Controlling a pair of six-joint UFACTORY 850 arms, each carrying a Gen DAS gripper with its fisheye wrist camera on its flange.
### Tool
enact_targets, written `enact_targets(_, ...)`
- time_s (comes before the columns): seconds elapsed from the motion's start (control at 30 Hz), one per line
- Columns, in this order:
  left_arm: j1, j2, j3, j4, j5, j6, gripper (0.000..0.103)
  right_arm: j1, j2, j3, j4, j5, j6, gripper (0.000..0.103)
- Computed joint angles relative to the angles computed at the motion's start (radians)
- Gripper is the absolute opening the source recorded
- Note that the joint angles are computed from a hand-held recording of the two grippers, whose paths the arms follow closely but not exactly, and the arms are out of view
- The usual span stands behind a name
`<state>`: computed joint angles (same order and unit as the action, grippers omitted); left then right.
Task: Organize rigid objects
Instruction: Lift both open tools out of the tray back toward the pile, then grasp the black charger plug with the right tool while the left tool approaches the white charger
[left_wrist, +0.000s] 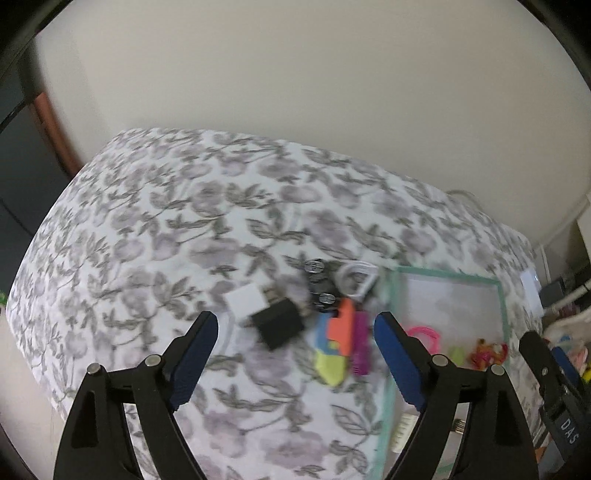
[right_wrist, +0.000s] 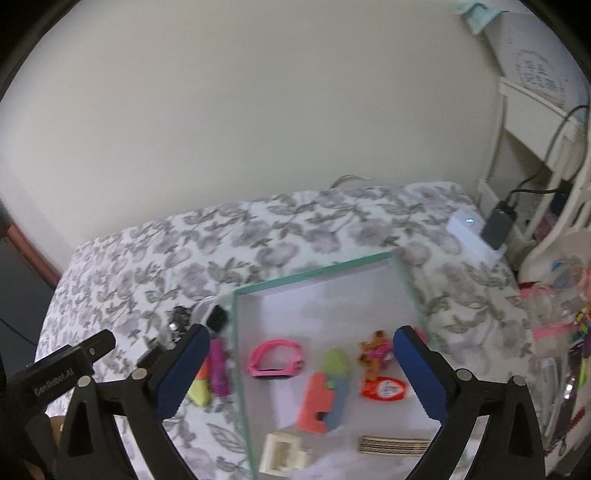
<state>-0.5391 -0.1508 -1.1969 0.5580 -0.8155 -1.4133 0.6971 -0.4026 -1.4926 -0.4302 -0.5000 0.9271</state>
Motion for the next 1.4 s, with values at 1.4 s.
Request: enact_targets(1.4, 0.293, 0.043, 0.285, -0.294, 0.222, 0.071, 0.103, 0.162, -0.459, -0.432, 0.453, -0.027, -0.542, 0.080)
